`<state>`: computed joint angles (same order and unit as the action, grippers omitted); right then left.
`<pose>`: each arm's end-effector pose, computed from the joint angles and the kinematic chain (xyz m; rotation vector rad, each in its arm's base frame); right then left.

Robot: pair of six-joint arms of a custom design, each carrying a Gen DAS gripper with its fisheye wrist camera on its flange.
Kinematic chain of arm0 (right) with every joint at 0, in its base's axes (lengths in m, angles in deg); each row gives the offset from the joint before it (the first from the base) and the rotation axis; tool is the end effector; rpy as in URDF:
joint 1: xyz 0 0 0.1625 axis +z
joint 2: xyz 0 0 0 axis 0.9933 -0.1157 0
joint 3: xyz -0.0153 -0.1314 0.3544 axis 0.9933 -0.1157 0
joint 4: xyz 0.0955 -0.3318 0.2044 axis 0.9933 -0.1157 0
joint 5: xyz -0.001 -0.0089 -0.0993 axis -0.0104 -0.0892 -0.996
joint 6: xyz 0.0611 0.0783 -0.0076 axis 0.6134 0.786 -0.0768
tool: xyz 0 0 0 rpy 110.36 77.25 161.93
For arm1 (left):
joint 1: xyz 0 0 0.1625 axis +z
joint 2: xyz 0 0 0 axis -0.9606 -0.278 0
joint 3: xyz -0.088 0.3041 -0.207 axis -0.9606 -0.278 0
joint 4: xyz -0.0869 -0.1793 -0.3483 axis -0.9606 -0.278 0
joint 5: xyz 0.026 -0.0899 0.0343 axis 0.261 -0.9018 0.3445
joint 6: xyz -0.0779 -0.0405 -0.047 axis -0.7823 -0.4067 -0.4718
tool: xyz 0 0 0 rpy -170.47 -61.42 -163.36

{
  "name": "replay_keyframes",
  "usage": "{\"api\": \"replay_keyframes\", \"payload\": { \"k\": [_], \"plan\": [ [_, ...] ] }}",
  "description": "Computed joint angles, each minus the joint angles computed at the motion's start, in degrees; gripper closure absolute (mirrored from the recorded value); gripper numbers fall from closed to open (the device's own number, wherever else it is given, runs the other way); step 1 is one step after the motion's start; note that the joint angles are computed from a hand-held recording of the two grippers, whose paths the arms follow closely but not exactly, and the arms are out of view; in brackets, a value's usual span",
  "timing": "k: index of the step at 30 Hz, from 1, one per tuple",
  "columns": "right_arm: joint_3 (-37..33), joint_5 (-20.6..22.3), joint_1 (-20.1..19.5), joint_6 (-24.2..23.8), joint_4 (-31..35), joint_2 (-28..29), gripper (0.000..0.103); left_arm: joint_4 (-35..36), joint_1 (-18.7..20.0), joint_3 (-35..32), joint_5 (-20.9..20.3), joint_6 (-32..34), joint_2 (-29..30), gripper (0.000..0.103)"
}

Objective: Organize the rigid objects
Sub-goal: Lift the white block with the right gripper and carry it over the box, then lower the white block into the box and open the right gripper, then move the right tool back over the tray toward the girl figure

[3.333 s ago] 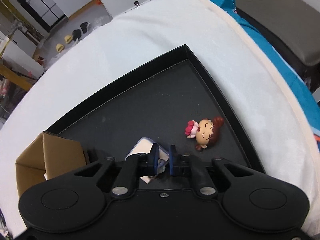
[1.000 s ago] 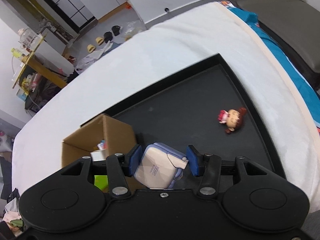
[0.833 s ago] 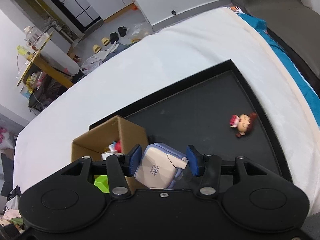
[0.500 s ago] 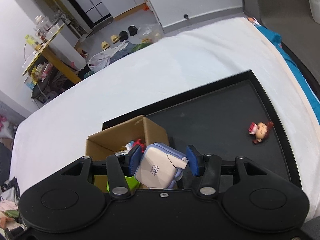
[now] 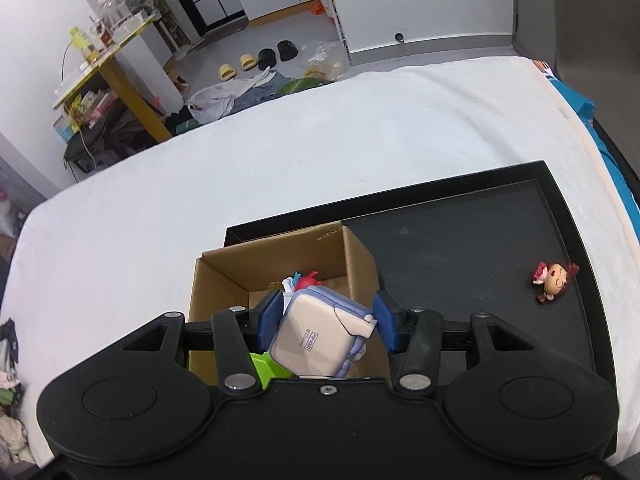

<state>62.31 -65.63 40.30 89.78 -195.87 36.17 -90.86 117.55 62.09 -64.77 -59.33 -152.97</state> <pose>0.3890 -0.4453 -0.0332 0.3493 -2.5960 0.5930 -0.0243 -0.3210 0.2630 -0.4183 2.2423 -0.8766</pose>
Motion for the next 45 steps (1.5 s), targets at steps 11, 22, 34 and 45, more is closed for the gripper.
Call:
{"api": "replay_keyframes", "payload": {
  "k": [11, 22, 34, 45],
  "plan": [
    [-8.12, -1.52, 0.73, -6.93, 5.04, 5.19, 0.054, -0.64, 0.04, 0.67, -0.16, -0.12, -2.03, 0.091],
    [-9.99, -3.23, 0.34, -6.99, 8.59, 6.46, 0.054, 0.09, -0.22, 0.30, 0.12, -0.55, -1.18, 0.091],
    [-2.73, -2.25, -0.37, -6.10, 1.86, 1.02, 0.052, 1.10, -0.45, -0.23, 0.26, -1.88, 0.10, 0.090],
    [6.83, -1.78, -2.87, -3.44, -2.51, -6.17, 0.045, 1.52, -0.20, -0.55, 0.72, -2.54, 1.74, 0.090]
  ]
}}
